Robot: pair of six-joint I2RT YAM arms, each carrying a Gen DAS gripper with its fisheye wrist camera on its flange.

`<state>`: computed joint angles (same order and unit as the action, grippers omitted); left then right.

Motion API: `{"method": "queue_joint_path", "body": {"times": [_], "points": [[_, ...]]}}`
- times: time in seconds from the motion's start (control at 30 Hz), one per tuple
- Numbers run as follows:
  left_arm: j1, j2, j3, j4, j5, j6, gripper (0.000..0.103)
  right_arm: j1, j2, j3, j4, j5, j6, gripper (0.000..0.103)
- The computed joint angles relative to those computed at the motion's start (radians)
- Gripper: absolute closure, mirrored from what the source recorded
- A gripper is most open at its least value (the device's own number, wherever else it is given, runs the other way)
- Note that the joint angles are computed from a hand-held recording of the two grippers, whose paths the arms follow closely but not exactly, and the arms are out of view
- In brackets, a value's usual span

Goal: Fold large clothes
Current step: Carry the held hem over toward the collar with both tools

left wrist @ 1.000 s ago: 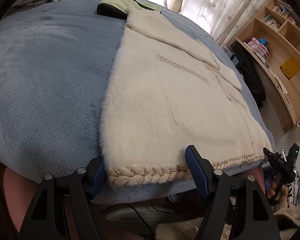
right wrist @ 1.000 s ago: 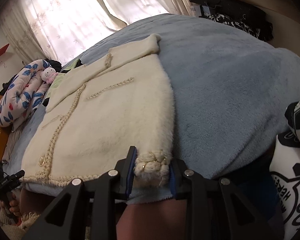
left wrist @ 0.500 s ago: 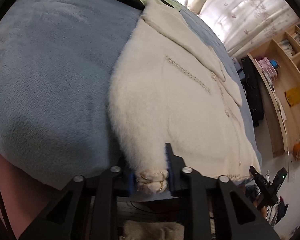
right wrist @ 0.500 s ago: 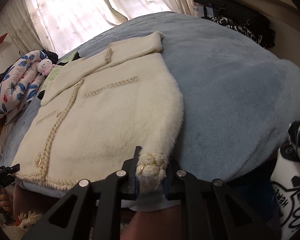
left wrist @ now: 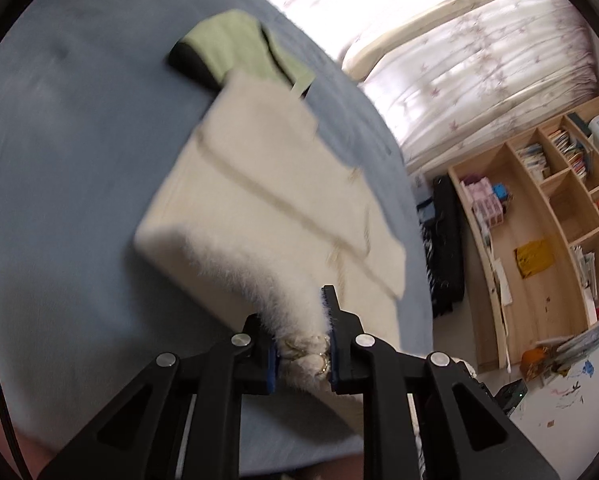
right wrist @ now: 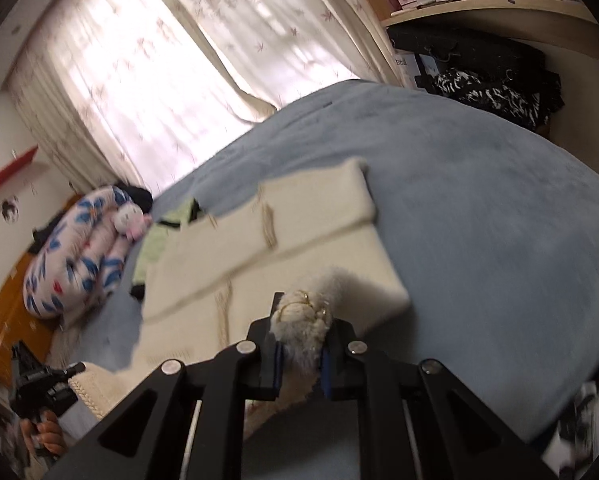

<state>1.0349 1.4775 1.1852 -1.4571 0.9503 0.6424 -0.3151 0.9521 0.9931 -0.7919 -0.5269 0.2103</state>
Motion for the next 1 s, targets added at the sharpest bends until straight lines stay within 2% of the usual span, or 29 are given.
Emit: {"method": "queue_joint_path", "body": {"times": [0.1, 0.2, 0.3, 0.4, 0.43, 0.5, 0.6, 0.7, 0.77, 0.83, 0.93, 1.0], "points": [[-0.127, 0.035, 0.101, 0.176, 0.007, -0.249, 0.088, 0.066, 0.204, 0.144, 0.08, 0.049, 0.059, 0.09], [-0.286, 0.129, 0.234, 0.413, -0.076, -0.517, 0.088, 0.11, 0.414, 0.326, 0.12, 0.091, 0.088, 0.09], [-0.396, 0.314, 0.432, 0.514, -0.156, -0.678, 0.085, 0.151, 0.697, 0.584, 0.152, 0.114, 0.142, 0.087], [-0.47, 0.56, 0.706, 0.509, -0.235, -0.797, 0.068, 0.166, 0.96, 0.847, 0.07, 0.129, 0.163, 0.076], [-0.476, 0.599, 0.74, 0.521, -0.258, -0.807, 0.055, 0.168, 1.032, 0.922, 0.032, 0.12, 0.161, 0.069], [-0.495, 0.675, 0.813, 0.535, -0.324, -0.818, 0.04, 0.186, 1.151, 1.034, -0.032, 0.192, 0.144, 0.065], [-0.513, 0.758, 0.871, 0.506, -0.375, -0.771, 0.039, 0.192, 1.227, 1.068, -0.043, 0.224, 0.11, 0.065], [-0.537, 0.79, 0.867, 0.503, -0.453, -0.672, 0.039, 0.164, 1.269, 1.064, -0.048, 0.179, 0.068, 0.065], [-0.549, 0.805, 0.861, 0.518, -0.48, -0.61, 0.039, 0.157, 1.306, 1.093, -0.073, 0.187, 0.03, 0.065], [-0.557, 0.814, 0.855, 0.531, -0.491, -0.559, 0.039, 0.159, 1.354, 1.153, -0.109, 0.211, -0.006, 0.065], [-0.565, 0.843, 0.881, 0.527, -0.509, -0.517, 0.039, 0.157, 1.42, 1.251, -0.161, 0.171, -0.046, 0.065], [-0.569, 0.875, 0.917, 0.51, -0.519, -0.478, 0.039, 0.163, 1.511, 1.403, -0.258, 0.141, -0.081, 0.064]]}}
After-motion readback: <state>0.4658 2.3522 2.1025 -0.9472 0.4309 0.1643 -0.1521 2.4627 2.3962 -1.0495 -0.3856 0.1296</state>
